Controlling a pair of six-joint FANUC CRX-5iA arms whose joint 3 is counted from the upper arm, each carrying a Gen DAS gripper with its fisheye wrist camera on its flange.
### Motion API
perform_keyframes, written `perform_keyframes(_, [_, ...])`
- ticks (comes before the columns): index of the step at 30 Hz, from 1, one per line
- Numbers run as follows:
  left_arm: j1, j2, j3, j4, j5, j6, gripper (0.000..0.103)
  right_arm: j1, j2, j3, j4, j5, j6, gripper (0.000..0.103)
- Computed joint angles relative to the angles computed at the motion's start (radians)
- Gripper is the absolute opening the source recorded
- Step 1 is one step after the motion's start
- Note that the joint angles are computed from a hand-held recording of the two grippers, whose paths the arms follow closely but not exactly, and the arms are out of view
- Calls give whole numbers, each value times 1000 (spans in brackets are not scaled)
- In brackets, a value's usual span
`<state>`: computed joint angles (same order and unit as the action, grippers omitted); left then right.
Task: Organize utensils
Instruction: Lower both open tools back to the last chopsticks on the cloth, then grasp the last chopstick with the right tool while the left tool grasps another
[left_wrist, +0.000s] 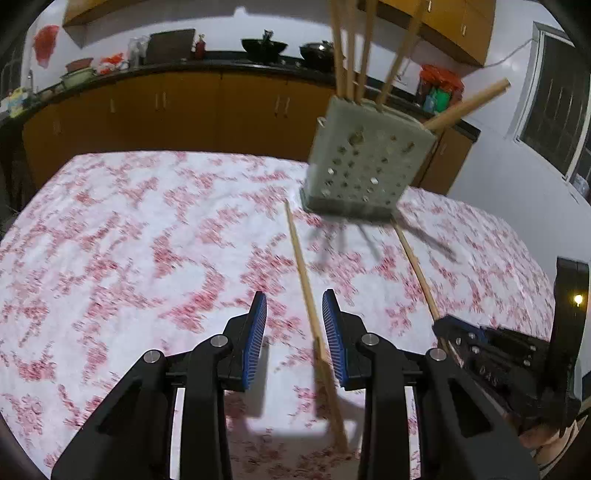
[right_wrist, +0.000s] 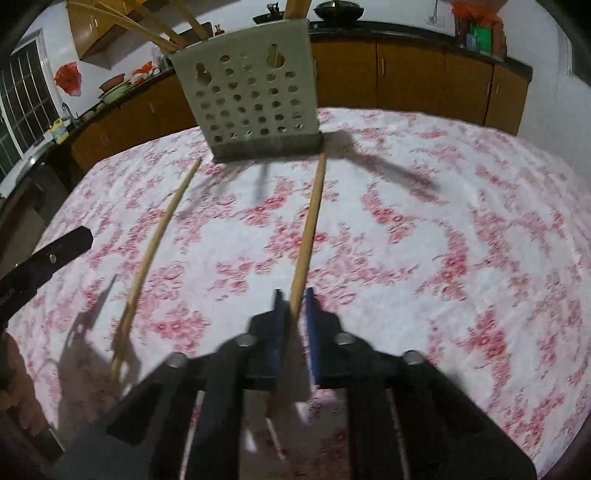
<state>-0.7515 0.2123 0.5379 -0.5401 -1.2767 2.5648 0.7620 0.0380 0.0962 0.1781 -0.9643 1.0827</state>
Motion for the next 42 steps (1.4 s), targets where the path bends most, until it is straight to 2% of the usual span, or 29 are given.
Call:
perform_keyframes(9, [9,52,29,65,-14,-52,33,-56,-5,-16,25,13,-83,8])
perform_keyframes(32, [4,84,56,78,-52,-72,32,-58,-11,-32,50,27,-107,8])
perform_keyframes(33, [4,87,59,79,-57,-74,31,-58,-11,-32,50,27,-107,8])
perform_keyframes(35, [4,99,72,79,-78,-82,14,-59,-11,-32,50,27,-106,8])
perform_keyframes(37, [2,105,79,67,-96,-86,8,-58,-11,-33,53,27,-110,8])
perform_keyframes(42, [32,85,55,59,-105,-79,7,-63,-13,-37,64,26,-121,8])
